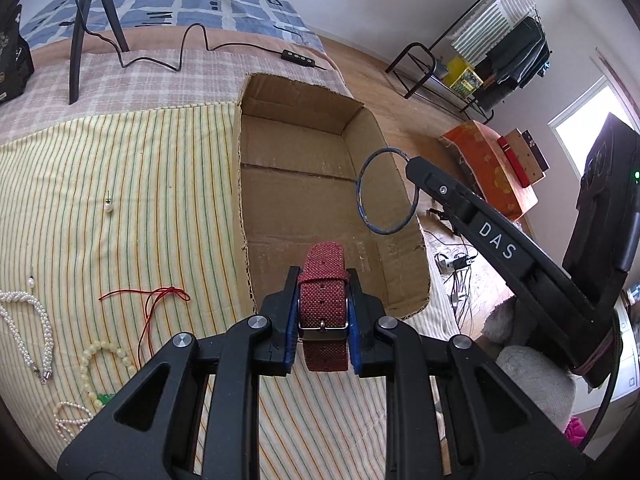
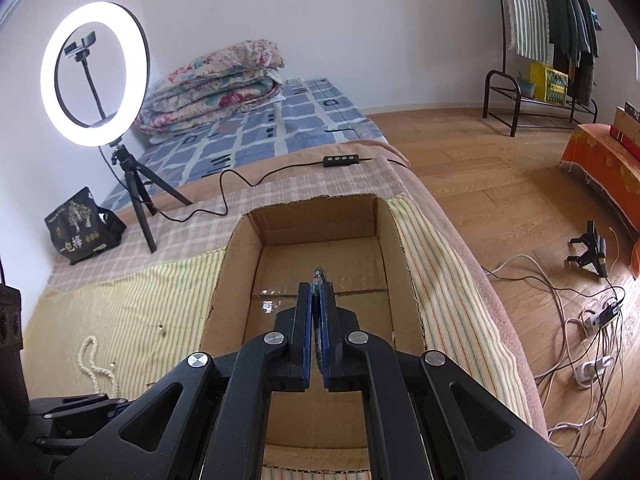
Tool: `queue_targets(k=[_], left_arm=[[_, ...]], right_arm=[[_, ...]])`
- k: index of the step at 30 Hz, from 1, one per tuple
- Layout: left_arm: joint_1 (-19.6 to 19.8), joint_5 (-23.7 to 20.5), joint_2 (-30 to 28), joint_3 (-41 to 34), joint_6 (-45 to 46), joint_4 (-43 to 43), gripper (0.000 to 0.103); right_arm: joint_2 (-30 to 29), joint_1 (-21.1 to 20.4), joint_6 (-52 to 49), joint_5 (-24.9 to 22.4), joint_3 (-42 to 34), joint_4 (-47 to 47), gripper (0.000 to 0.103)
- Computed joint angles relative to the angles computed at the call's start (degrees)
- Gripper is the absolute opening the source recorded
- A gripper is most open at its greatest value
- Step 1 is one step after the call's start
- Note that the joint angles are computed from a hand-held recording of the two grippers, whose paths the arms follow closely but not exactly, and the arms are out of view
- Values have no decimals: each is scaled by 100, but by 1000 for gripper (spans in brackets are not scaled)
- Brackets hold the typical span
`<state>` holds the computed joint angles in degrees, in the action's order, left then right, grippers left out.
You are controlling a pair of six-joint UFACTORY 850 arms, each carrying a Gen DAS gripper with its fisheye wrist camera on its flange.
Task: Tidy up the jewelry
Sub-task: 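Open the left tool dropping the watch while the right tool releases the bangle into the box, then move the left tool to the pearl necklace while the right tool approaches the beaded bracelet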
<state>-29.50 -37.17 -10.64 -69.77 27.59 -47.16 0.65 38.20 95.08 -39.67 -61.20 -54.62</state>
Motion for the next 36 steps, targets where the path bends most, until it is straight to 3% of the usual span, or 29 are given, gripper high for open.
queue_targets(k=[11, 13, 14, 15, 17, 32, 36], left_arm=[[-18, 123, -24, 20, 262, -137, 19], [-23, 148, -7, 24, 232, -85, 41], [-28, 194, 43, 67, 237, -106, 45], [-37, 238, 66, 80, 209, -61, 46], [-42, 259, 96, 88, 184, 22, 46], [238, 278, 548, 298, 120, 369, 46], [382, 275, 702, 360, 60, 496, 46]], right_arm=[[-3, -76, 93, 97, 37, -19, 2], [-15, -81, 130, 38, 19, -9, 4], [-25, -80, 121, -6, 3, 16, 14], [-32, -72, 144, -57, -11, -9, 34], [-32, 0, 356, -273, -20, -203, 57], [47, 250, 680, -787, -120, -405, 57], [109, 381, 775, -981, -134, -462, 63]])
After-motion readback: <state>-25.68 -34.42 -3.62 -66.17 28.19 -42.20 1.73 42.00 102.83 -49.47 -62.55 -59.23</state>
